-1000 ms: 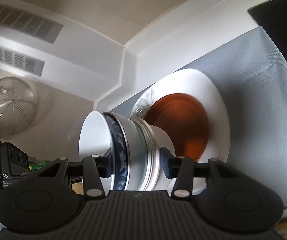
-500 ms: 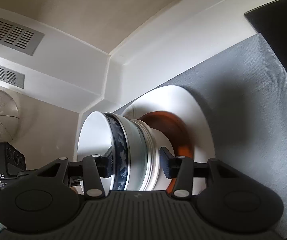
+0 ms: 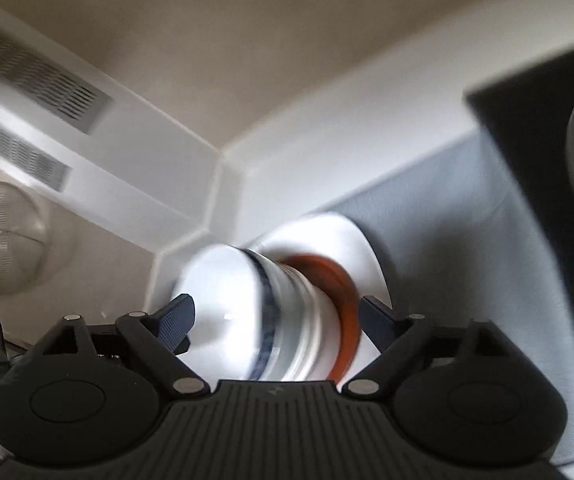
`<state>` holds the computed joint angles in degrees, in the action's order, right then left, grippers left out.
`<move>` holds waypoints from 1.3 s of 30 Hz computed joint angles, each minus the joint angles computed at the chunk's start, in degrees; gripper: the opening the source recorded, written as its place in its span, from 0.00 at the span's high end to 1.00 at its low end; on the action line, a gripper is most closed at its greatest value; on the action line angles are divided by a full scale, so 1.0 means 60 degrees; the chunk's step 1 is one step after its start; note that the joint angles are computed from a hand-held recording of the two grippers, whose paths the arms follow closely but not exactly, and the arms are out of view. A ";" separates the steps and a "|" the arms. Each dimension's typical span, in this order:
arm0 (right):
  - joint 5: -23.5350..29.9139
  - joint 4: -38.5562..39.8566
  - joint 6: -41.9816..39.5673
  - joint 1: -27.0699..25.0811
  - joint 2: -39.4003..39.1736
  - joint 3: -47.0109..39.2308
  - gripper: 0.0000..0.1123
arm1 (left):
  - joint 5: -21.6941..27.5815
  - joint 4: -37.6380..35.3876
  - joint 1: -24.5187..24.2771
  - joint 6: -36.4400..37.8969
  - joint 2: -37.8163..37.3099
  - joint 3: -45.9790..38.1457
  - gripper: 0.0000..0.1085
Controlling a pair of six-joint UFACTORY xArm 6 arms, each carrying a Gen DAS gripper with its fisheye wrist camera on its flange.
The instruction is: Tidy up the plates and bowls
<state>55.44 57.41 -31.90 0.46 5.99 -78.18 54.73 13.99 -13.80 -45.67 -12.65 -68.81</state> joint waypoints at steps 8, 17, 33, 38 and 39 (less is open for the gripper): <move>-0.0184 -0.3651 0.1383 0.0652 -0.3025 0.0855 0.08 | 0.3215 0.1053 -0.1559 -0.0972 -0.0793 -0.2069 0.15; 0.2153 -0.4816 0.2354 0.0606 -0.4283 -0.0043 0.09 | 0.5526 0.2516 -0.3957 -0.1861 -0.0946 -0.4027 0.15; 0.3259 -0.6048 0.3173 0.0578 -0.5036 -0.0272 0.09 | 0.8269 0.4016 -0.6152 -0.1690 0.0383 -0.6174 0.15; 0.3309 -0.5968 0.3204 0.0445 -0.5267 -0.0055 0.09 | 0.8607 0.4292 -0.6538 -0.1676 0.0523 -0.6412 0.14; 0.3317 -0.5977 0.3207 0.0431 -0.5305 -0.0028 0.09 | 0.8605 0.4239 -0.6546 -0.1719 0.0473 -0.6376 0.14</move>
<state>75.34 21.55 -12.66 3.05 -25.84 -78.35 106.37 39.43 -53.08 -55.98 -9.81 -107.07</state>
